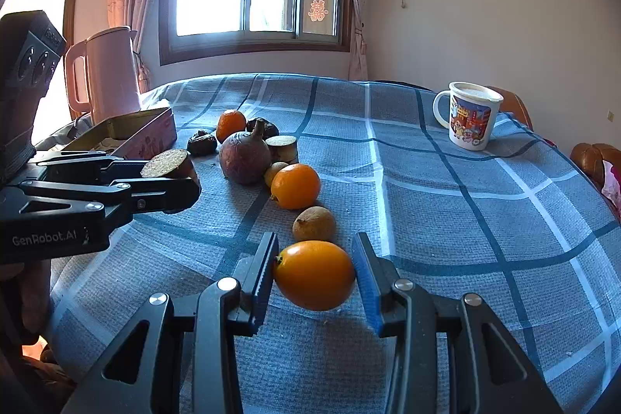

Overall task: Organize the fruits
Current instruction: 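Lift and carry the slice with the left gripper while the right gripper carries the orange toward the tin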

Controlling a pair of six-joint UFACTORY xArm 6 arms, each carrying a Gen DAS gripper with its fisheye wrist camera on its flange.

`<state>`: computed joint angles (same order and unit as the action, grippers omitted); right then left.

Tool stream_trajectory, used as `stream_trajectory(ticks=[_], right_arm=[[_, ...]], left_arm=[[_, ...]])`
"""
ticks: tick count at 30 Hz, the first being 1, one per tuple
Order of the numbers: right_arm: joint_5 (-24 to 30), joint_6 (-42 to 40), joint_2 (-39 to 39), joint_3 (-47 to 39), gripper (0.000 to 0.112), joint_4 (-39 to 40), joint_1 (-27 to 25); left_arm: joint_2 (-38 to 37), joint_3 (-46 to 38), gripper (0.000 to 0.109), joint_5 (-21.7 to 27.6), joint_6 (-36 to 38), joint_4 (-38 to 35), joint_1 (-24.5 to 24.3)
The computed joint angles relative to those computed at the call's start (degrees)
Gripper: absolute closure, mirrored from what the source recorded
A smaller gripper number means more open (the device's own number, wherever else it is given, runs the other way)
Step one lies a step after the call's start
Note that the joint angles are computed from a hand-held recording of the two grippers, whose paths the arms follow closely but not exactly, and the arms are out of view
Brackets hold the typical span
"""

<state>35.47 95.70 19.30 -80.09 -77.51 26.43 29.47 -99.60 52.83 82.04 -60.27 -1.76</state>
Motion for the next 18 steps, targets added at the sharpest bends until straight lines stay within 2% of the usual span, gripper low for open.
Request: stream_trajectory(ticks=[18], right_arm=[[0.6, 6.7, -1.2, 1.6, 0.071, -9.2, 0.7]], left_arm=[[-2.6, 3.8, 0.072, -1.4, 5.9, -6.4, 0.6]])
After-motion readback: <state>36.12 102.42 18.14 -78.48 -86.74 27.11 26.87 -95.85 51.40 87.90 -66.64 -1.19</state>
